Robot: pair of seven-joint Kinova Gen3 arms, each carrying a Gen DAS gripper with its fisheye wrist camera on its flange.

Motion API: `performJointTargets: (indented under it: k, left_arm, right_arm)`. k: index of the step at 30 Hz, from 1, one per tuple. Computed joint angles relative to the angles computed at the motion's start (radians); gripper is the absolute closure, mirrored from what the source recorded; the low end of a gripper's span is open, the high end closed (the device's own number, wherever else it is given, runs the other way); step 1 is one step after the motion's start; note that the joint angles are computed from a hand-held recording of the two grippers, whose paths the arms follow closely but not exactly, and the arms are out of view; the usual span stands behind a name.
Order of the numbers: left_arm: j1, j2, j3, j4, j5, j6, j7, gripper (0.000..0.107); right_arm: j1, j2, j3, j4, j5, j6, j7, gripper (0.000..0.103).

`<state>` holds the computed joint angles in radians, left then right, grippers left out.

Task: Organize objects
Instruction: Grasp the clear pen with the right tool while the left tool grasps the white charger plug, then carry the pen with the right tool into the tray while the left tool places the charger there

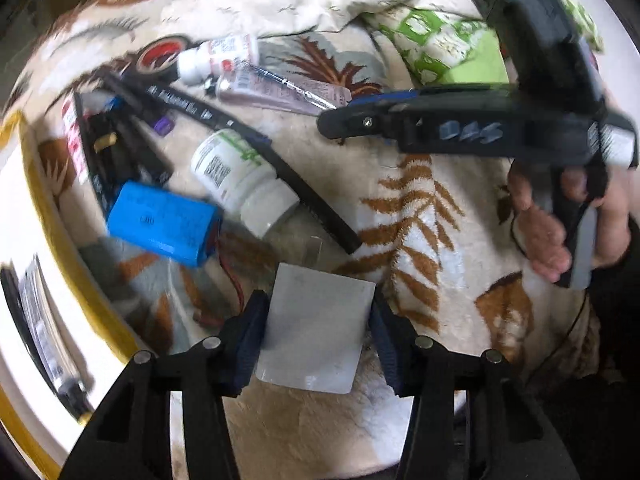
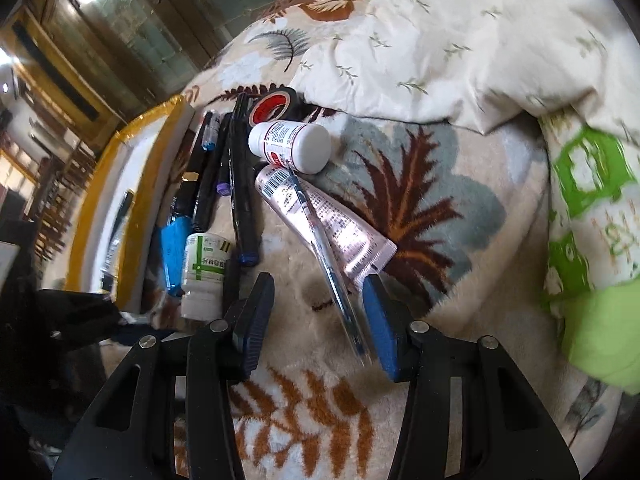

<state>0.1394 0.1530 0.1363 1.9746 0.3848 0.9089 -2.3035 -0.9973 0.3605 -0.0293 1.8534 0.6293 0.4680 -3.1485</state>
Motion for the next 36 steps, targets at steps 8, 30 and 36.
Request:
performJointTargets:
  k: [8,30,36]
  left_arm:
    - [-0.129,-0.051,-0.073,0.056,0.206,0.094,-0.040,0.058]
    - [-0.376,-0.150,-0.253,0.105,0.437,0.136,-0.221,0.058]
    - [-0.435,-0.123,-0.265,0.048,0.382,0.170,-0.169,0.058]
  right_arm:
    - [-0.011,0.051,-0.032,-0.105,-0.091,0.176,0.129,0.095]
    - [-0.032,0.088,-0.035,-0.225,-0.158,-0.149,0.153,0.095]
    - [0.012,0.173,-0.098,-0.365,-0.276,-0.100,0.322,0.095]
